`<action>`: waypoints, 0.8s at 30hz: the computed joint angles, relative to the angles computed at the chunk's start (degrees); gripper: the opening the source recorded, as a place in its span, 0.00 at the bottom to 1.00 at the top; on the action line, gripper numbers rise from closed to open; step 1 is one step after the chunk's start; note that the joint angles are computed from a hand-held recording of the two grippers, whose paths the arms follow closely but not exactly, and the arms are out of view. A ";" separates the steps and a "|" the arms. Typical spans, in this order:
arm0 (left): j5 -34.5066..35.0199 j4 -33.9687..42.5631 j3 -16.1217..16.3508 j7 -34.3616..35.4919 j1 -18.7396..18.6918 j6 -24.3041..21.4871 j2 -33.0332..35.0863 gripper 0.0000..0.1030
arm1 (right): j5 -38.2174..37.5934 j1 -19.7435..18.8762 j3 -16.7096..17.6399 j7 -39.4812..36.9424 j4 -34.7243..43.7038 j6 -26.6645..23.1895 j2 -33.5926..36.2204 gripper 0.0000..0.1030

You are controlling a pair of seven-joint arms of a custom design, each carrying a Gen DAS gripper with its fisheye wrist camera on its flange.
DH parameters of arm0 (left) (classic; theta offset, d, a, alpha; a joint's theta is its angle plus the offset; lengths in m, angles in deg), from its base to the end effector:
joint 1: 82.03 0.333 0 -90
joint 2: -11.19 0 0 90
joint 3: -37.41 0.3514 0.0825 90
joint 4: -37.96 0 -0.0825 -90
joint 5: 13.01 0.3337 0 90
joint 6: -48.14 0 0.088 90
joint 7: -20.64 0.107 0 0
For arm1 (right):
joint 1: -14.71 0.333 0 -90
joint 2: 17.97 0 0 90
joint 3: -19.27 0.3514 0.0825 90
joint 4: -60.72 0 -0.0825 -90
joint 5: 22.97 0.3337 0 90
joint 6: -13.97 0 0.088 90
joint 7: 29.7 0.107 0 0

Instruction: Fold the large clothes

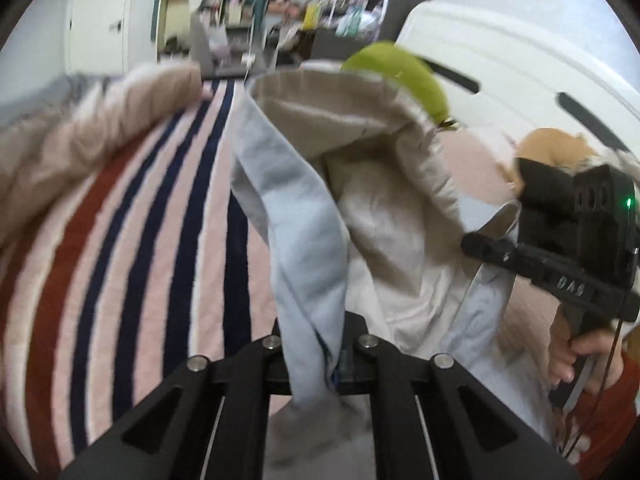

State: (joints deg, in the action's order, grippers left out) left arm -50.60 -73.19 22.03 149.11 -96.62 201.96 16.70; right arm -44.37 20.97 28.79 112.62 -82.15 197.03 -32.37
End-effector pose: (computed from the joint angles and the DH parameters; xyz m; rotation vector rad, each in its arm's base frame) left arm 0.5172 -0.2683 0.5623 -1.1896 2.5078 -1.1323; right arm 0.4125 0.1591 0.5525 -1.3792 1.7554 -0.4461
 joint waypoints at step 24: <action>-24.47 -34.46 17.83 24.94 4.92 -22.80 -39.34 0.65 | -5.50 12.57 13.60 14.06 -13.97 -9.94 -11.48 0.06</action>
